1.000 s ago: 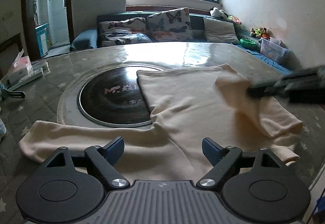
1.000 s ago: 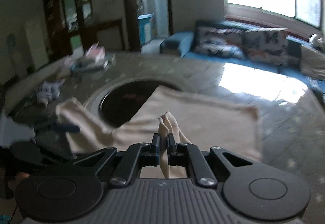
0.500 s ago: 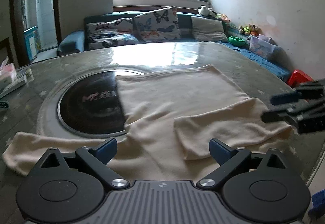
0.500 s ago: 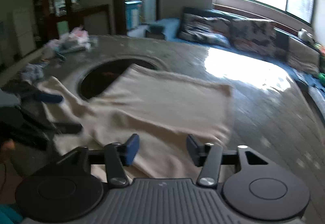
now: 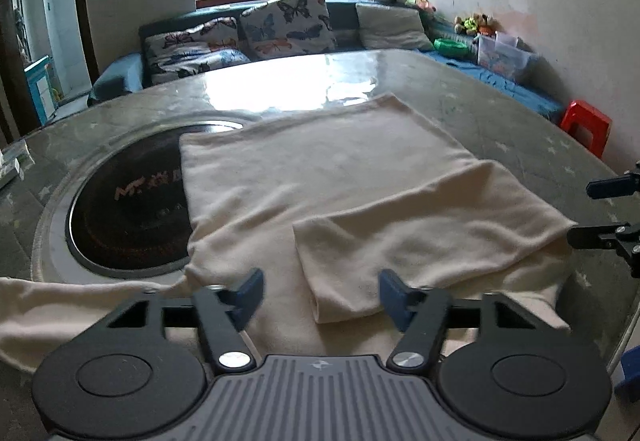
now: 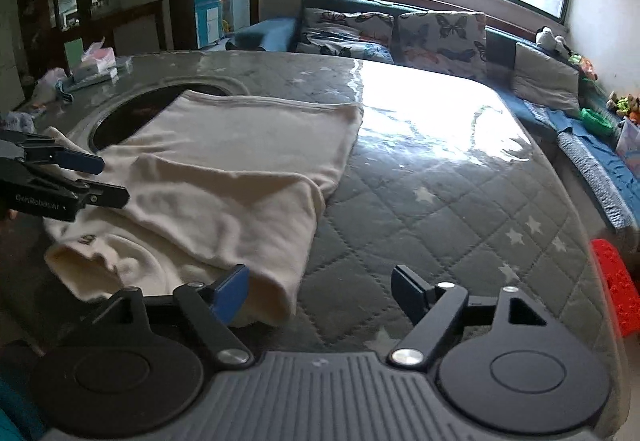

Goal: Fold clothes

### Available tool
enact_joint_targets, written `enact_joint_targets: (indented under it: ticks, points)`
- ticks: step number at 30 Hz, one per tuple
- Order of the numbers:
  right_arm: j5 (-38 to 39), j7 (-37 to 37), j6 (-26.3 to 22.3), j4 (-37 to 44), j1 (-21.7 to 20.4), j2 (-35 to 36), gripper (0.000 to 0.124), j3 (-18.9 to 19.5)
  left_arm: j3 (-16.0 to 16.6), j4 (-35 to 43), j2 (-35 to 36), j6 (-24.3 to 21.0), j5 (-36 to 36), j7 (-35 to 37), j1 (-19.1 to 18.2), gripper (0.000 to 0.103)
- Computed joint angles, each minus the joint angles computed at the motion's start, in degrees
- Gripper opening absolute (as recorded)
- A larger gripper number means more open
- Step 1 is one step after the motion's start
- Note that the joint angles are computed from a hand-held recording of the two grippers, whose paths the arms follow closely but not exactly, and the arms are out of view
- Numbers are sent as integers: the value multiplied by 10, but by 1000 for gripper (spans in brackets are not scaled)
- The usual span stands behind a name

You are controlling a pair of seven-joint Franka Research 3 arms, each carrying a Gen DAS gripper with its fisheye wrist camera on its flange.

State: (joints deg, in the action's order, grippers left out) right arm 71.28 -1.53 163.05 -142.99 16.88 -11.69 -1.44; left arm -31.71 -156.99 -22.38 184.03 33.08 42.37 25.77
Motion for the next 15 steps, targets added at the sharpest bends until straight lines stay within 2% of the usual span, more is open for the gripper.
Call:
enact_joint_targets:
  ticks: [2,4,6,7,9,10,15]
  points:
    - [5,-11,12,-2,1,5,81,1,14,2,8,-2,-1,5,-14,49]
    - [15,-23,22,-5,2,9,81,2,10,3,11,3,3,6,-10,41]
    - [37,-42,28,-4,5,12,81,2,1,4,12,9,4,8,-1,26]
    - [51,-53,30,-3,6,12,81,2,-12,5,9,10,3,6,11,22]
    - [79,-71,32,1,7,16,82,4,-29,6,2,10,1,4,26,8]
    - [87,-76,32,3,5,17,82,5,-30,6,-1,10,0,5,27,7]
    - [180,-156,60,18,4,35,82,20,8,5,-25,22,-11,24,-8,4]
